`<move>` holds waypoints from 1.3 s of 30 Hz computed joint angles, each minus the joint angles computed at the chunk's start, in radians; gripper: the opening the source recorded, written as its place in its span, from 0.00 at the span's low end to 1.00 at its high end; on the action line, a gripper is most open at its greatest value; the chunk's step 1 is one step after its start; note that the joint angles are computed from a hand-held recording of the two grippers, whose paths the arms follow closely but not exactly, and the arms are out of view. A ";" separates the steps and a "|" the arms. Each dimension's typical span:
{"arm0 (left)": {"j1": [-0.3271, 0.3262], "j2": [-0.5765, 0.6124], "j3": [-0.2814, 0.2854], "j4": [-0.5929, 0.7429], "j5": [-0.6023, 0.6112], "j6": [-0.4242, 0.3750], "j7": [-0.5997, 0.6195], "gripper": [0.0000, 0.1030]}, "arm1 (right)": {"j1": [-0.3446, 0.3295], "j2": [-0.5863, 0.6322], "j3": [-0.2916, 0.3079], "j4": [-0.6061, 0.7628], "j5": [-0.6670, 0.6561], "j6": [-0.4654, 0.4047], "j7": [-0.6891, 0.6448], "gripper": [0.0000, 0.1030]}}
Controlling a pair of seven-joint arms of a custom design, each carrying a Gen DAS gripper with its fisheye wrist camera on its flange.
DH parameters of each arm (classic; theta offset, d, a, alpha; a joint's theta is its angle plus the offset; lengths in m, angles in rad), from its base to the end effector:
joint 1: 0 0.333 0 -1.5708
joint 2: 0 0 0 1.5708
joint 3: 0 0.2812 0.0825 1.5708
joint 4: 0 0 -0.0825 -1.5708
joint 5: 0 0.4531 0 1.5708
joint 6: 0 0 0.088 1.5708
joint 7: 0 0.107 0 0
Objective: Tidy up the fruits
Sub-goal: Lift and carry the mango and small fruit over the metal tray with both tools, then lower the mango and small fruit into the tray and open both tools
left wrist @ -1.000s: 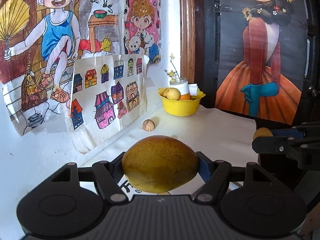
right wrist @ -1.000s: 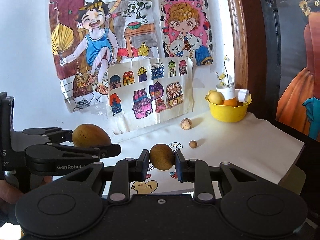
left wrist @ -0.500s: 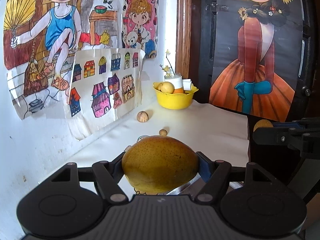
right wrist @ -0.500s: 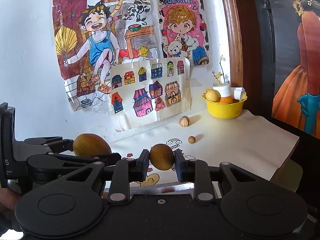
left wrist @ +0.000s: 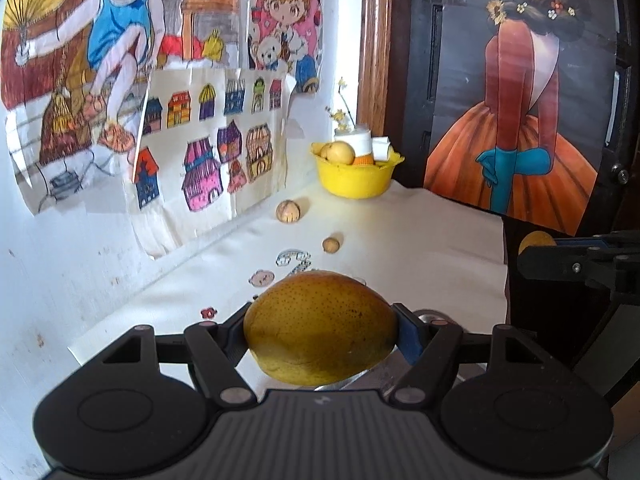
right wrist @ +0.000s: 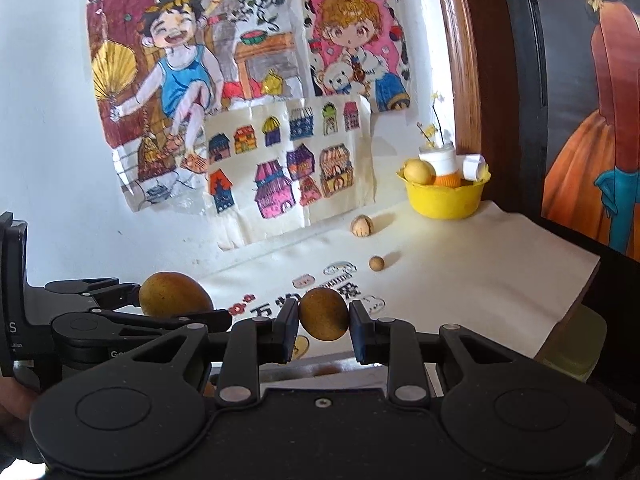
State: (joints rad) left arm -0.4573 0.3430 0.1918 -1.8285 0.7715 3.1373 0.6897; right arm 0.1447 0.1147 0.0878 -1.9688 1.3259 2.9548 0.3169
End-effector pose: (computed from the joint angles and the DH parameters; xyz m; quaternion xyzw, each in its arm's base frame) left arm 0.6719 -0.2569 0.3733 -0.5596 0.6838 -0.3711 0.2855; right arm 0.6605 0.0888 0.4067 -0.6907 0.5314 -0.2197 0.4384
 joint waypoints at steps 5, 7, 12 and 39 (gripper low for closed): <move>0.114 0.046 -0.139 0.024 -0.145 -0.039 0.157 0.73 | -0.008 0.042 -0.005 0.009 -0.105 -0.010 0.108 0.28; 0.152 0.067 -0.188 0.036 -0.215 -0.057 0.231 0.73 | -0.016 0.063 -0.002 0.013 -0.155 -0.014 0.161 0.28; 0.204 0.125 -0.264 0.078 -0.359 -0.101 0.372 0.73 | -0.042 0.121 0.006 0.031 -0.295 -0.031 0.304 0.28; 0.162 0.264 -0.272 0.234 -0.556 -0.234 0.583 0.73 | -0.161 0.332 0.082 0.170 -0.704 -0.113 0.675 0.29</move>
